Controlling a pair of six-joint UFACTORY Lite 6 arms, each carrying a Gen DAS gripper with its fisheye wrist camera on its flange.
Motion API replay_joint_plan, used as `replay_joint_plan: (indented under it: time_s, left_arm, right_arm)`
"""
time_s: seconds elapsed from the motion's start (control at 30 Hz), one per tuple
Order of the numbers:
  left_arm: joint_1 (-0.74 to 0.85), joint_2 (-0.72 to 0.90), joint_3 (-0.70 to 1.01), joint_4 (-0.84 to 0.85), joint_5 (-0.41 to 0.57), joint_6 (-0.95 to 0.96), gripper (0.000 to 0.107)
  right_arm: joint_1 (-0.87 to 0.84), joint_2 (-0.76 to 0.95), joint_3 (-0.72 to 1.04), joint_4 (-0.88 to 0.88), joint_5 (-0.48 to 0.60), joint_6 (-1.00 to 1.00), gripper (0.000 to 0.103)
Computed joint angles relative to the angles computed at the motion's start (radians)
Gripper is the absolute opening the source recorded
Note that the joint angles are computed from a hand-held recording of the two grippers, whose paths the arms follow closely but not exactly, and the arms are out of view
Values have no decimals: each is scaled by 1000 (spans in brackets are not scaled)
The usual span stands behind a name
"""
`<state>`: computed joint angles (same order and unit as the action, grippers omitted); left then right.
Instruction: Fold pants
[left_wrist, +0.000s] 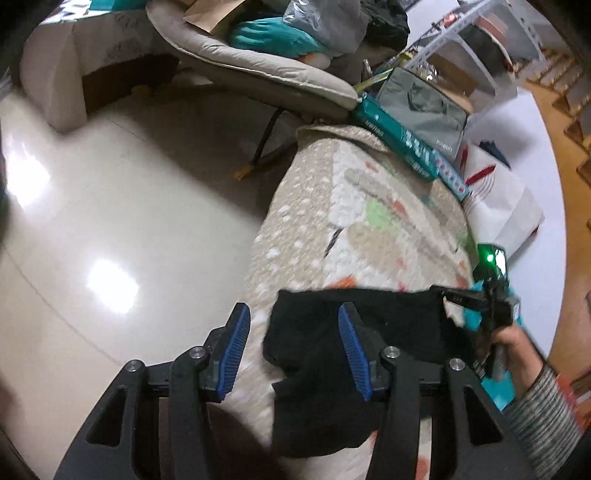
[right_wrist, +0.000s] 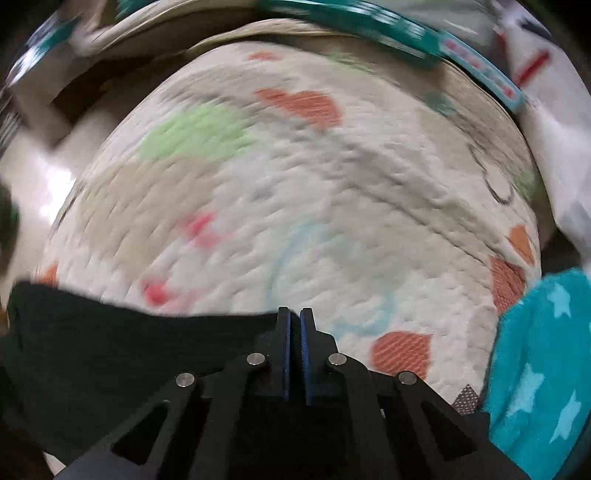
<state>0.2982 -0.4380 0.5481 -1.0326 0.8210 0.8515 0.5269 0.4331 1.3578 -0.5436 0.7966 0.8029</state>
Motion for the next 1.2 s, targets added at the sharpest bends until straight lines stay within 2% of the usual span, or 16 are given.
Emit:
replay_joint_plan:
  time_s: [0.07,0.17,0.27,0.33,0.43,0.5,0.57,0.6,0.63,0.7,0.73,0.8,0.87,0.93,1.03,1.2]
  left_arm:
    - [-67,50,30,-45,-75,-29,49]
    - [-133,141,74,-157,-116,-14,49]
    - [-179,155,82,-154,-186,-63,50]
    - [-162,146,70,-150,-181,-66,53]
    - [-90,115,52,-130,-135,-76,54]
    - [-49,75,34,-112,-121,-80,55]
    - [-10,33,21,-81,-108,-97,56]
    - [17,12,15,-65,-88,-100,56]
    - [36,0,12,-53,-73,-100,56]
    - [72,-17,4,-38,-44,-85,56]
    - [91,-25,-1,-34,-31,-74,56]
    - [119,-29,-13,-40,-21,-46,57]
    - [145,-11,-21,-56,-12,-19,57]
    - [166,26,-26,-80,-1,9,57]
    - [188,52,-37,-100,10,43,57]
    - [226,70,-43,-125,27,89,57]
  right_arm:
    - [17,44,43,-64,59,35,4]
    - [35,79,69,-122,98,78,5]
    - [36,108,97,-179,189,126,7]
    - [59,65,78,-222,223,200,12]
    - [142,-34,61,-174,108,158,12]
    - [190,-55,78,24,-67,-27,12]
    - [247,-23,114,233,-170,-229,15]
    - [291,19,158,330,-192,-334,20]
    - [342,73,216,389,-199,-422,30]
    - [410,145,286,409,-200,-491,49]
    - [447,188,329,402,-197,-507,56]
    - [487,250,383,398,-191,-528,56]
    - [524,316,446,348,-164,-503,54]
    - [553,379,510,310,-130,-478,15]
    - [572,379,492,263,-112,-444,4]
    - [574,364,555,234,-89,-406,0]
